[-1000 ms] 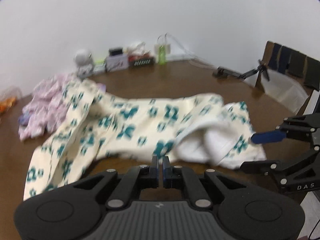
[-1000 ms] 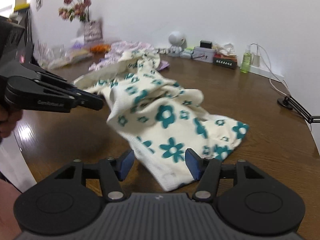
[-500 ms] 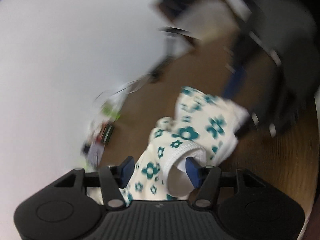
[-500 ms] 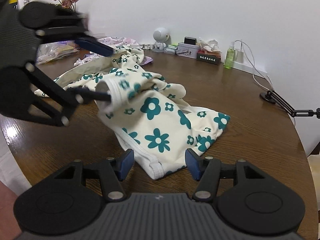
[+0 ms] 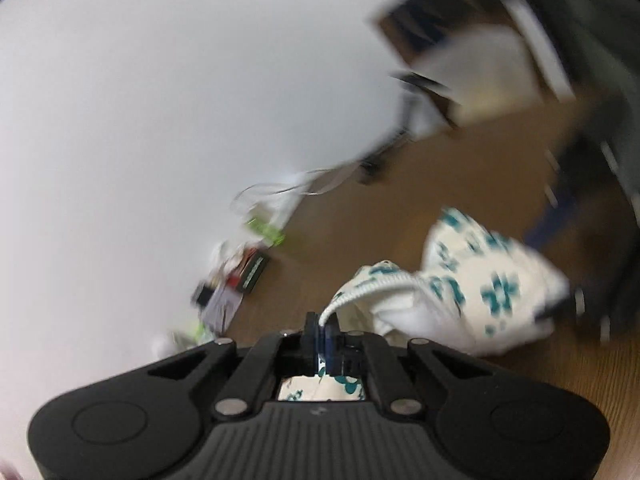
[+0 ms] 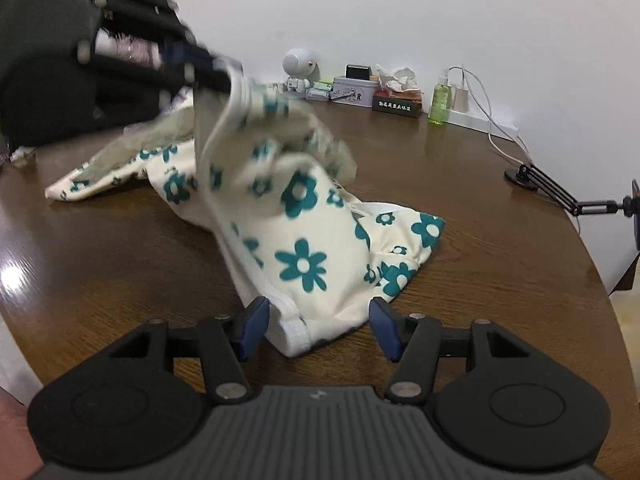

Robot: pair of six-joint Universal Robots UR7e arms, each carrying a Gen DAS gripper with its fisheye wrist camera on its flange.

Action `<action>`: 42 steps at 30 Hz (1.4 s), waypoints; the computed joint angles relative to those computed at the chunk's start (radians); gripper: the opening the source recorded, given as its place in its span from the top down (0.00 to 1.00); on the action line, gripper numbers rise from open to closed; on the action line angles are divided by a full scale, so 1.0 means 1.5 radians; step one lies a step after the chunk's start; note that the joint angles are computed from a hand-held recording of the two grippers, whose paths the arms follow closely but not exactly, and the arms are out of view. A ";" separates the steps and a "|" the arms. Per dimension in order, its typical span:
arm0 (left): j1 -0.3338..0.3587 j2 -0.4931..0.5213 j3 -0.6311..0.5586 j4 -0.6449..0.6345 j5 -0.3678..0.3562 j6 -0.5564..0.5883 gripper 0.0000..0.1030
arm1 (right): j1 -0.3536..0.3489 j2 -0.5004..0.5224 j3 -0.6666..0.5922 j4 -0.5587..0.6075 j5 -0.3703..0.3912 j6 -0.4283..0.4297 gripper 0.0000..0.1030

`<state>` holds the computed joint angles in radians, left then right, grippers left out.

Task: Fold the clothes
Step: 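Lift the shirt by its hem with both grippers, holding it up in the air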

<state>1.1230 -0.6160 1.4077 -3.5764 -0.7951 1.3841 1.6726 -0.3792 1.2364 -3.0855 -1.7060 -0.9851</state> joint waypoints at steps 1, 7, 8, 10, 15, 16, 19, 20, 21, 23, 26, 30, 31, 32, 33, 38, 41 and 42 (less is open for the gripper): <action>0.000 -0.009 0.004 0.009 -0.002 -0.054 0.98 | 0.003 0.005 -0.002 -0.011 -0.008 -0.007 0.45; 0.014 -0.059 0.046 0.034 -0.027 -0.301 0.98 | 0.020 0.061 -0.030 -0.150 -0.067 -0.042 0.57; 0.018 -0.064 0.055 0.033 -0.022 -0.314 0.98 | 0.020 0.068 -0.034 -0.172 -0.071 -0.049 0.70; 0.026 -0.073 0.075 0.040 -0.010 -0.337 0.98 | 0.017 0.069 -0.041 -0.176 -0.066 -0.037 0.94; 0.041 -0.075 0.107 0.074 0.025 -0.318 0.89 | 0.008 0.036 -0.035 -0.161 0.014 0.035 0.95; 0.040 -0.067 0.108 0.053 0.030 -0.288 0.85 | 0.007 0.028 -0.031 -0.160 0.034 0.047 0.95; 0.035 -0.026 0.099 -0.081 0.032 -0.136 0.55 | 0.011 0.011 -0.027 -0.158 0.080 0.064 0.95; 0.034 -0.014 0.100 -0.129 0.016 -0.071 0.51 | 0.012 0.006 -0.025 -0.155 0.091 0.068 0.95; 0.032 -0.008 0.103 -0.159 0.003 -0.021 0.49 | 0.014 0.002 -0.023 -0.152 0.101 0.070 0.95; 0.029 -0.006 0.115 -0.178 -0.019 0.046 0.47 | 0.015 -0.002 -0.023 -0.140 0.114 0.073 0.95; 0.027 -0.001 0.118 -0.176 -0.034 0.123 0.49 | 0.019 -0.003 -0.017 -0.142 0.122 0.071 0.95; 0.027 0.007 0.086 -0.174 -0.022 0.142 0.99 | 0.018 -0.006 0.000 -0.155 0.125 0.066 0.95; 0.027 -0.003 0.086 -0.161 -0.027 0.097 0.99 | 0.018 -0.005 0.001 -0.160 0.120 0.066 0.95; 0.026 -0.013 0.085 -0.149 -0.033 0.053 0.99 | 0.017 -0.002 0.001 -0.166 0.111 0.067 0.95; 0.026 -0.022 0.083 -0.137 -0.038 0.008 0.99 | 0.017 0.002 -0.001 -0.169 0.102 0.068 0.94; 0.024 -0.064 0.083 -0.099 -0.069 -0.210 0.99 | 0.011 0.029 -0.015 -0.152 0.067 0.065 0.92; 0.018 -0.074 0.093 -0.098 -0.072 -0.239 0.99 | 0.014 0.056 -0.026 -0.169 0.035 0.040 0.79; 0.016 -0.078 0.097 -0.100 -0.074 -0.242 0.99 | 0.016 0.066 -0.029 -0.184 0.023 0.029 0.75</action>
<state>1.1466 -0.7324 1.5540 -3.7258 -0.9068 1.0207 1.6966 -0.2795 1.1924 -3.3622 -1.6715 -0.9414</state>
